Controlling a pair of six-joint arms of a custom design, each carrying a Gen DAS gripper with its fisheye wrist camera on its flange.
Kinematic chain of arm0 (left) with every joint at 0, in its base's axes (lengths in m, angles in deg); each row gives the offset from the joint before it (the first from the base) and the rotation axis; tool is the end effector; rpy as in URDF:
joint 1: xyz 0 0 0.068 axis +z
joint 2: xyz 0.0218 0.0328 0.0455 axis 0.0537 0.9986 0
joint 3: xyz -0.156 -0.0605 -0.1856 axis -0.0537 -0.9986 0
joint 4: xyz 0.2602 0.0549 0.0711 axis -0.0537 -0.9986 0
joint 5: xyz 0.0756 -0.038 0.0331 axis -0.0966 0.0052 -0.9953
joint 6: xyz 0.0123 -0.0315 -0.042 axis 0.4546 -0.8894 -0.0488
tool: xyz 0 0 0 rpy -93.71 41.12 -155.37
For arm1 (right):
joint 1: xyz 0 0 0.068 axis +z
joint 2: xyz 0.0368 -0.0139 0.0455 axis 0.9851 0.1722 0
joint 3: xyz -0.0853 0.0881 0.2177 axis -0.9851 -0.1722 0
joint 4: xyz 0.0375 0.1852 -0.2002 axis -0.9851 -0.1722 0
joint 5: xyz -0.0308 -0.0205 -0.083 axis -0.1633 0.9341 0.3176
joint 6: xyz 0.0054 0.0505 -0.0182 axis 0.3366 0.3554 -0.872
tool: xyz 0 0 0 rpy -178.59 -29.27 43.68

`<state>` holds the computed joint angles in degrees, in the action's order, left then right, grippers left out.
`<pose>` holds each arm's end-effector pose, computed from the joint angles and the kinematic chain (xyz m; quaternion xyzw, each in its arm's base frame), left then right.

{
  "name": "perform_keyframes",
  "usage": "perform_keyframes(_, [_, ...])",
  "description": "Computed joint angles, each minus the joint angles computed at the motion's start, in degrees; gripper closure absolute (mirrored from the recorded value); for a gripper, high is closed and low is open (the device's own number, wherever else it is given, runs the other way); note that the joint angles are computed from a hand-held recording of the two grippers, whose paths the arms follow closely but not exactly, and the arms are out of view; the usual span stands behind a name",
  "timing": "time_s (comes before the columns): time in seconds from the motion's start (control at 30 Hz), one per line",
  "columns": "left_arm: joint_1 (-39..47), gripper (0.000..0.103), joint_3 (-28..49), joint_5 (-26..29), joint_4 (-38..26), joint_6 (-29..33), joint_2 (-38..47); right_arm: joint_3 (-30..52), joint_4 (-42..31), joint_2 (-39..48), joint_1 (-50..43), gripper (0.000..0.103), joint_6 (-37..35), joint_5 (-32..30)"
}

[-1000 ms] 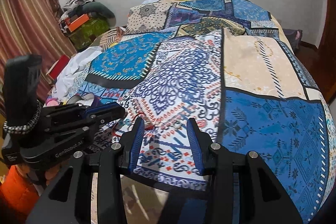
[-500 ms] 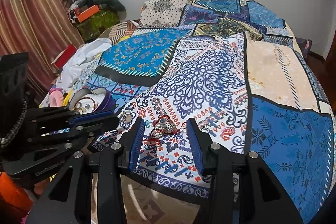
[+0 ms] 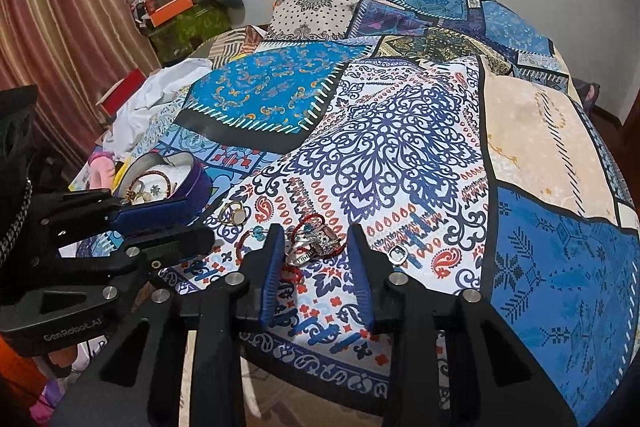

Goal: Organize jewelry
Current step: 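Grasp a gold hoop ring with the left gripper while the right gripper grasps a red dangling earring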

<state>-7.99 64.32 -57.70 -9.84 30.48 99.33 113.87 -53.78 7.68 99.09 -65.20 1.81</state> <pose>0.1790 -0.0363 0.1205 -0.0143 0.9406 -0.0885 0.3273 0.2318 0.0935 0.1407 -0.3122 0.8884 0.1913 0.2771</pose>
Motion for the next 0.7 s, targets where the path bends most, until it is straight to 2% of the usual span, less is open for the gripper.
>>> perform_keyframes(0.1, [0.57,0.076,0.55,0.76,1.32,-0.17,2.11,0.42,0.08,0.6,0.25,0.087,-0.61,0.43])
perform_keyframes(0.7, [3.17,0.076,2.61,5.46,8.18,-1.93,11.19,-1.25,-1.38,-3.84,-7.2,0.087,-1.75,-3.25])
